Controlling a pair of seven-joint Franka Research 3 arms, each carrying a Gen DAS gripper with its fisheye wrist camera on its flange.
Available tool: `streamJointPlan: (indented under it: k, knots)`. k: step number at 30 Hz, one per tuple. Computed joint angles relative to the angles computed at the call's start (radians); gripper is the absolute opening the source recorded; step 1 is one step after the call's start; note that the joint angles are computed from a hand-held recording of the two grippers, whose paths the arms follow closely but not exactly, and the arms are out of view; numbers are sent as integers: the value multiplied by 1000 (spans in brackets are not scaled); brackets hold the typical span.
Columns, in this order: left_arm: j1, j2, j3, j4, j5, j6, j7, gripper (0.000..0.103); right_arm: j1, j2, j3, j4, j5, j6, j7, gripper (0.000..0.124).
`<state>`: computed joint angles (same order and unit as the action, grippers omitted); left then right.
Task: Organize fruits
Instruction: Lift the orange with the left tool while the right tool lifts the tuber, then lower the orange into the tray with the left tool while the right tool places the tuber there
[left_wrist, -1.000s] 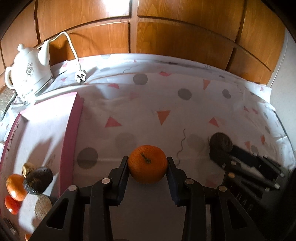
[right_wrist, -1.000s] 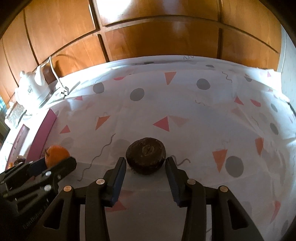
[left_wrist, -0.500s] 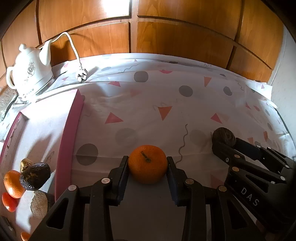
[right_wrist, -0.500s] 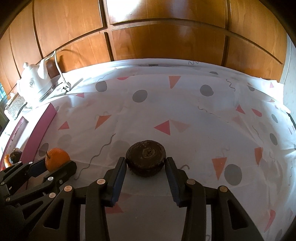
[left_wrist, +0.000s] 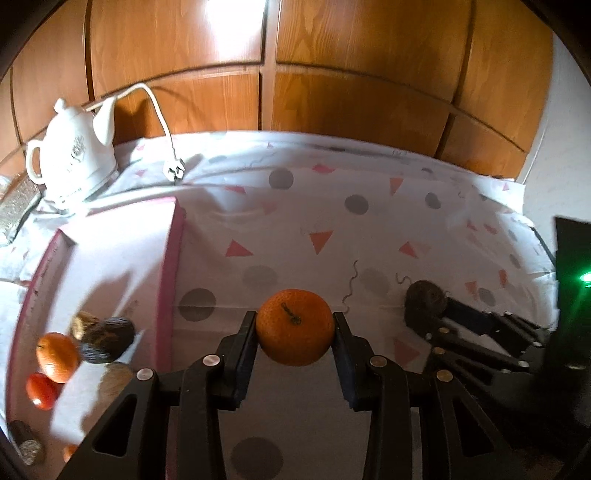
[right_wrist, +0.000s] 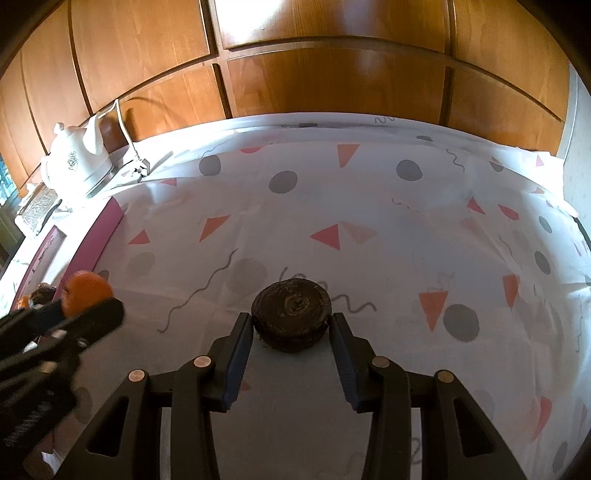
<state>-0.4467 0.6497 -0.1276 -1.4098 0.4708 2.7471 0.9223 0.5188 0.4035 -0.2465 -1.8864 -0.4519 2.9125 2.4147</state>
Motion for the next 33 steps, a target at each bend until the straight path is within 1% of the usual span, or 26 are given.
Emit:
streamJointPlan:
  k: [3, 6, 10, 13, 16, 18, 21, 22, 24, 25, 26, 31, 33]
  knots:
    - [8, -50, 3, -63, 5, 41, -16, 39, 10, -10, -2, -10, -6, -6, 11, 43]
    - [6, -105, 23, -132, 36, 85, -54, 39, 15, -21, 4, -19, -18, -14, 17, 43]
    - [12, -168, 41, -215, 73, 132, -107, 39, -2, -33, 37, -27, -3, -13, 4, 43]
    - [20, -213, 55, -275, 107, 154, -150, 39, -16, -38, 66, -29, 33, 2, -14, 43]
    - [29, -247, 68, -323, 145, 170, -199, 39, -14, -38, 82, -20, 58, 10, -40, 43]
    - [36, -267, 78, -352, 172, 177, -235, 39, -28, -38, 114, -14, 101, 20, -86, 43]
    - [58, -300, 84, -403, 204, 192, -282, 39, -27, -31, 139, 6, 149, 25, -143, 43]
    - [68, -310, 83, -420, 211, 197, -293, 39, -39, -27, 163, 16, 182, 29, -178, 43]
    - [86, -329, 84, -450, 225, 207, -318, 39, -40, -20, 180, 31, 223, 33, -227, 43]
    - [95, -337, 85, -463, 231, 213, -329, 39, -48, -14, 202, 44, 252, 35, -266, 43]
    - [101, -345, 91, -474, 244, 214, -347, 39, -58, -6, 225, 59, 284, 33, -307, 43]
    - [153, -369, 92, -505, 258, 210, -390, 39, -70, 41, 296, 146, 406, 15, -468, 43]
    - [160, -367, 103, -496, 281, 193, -421, 39, -66, 67, 312, 192, 442, -5, -523, 43]
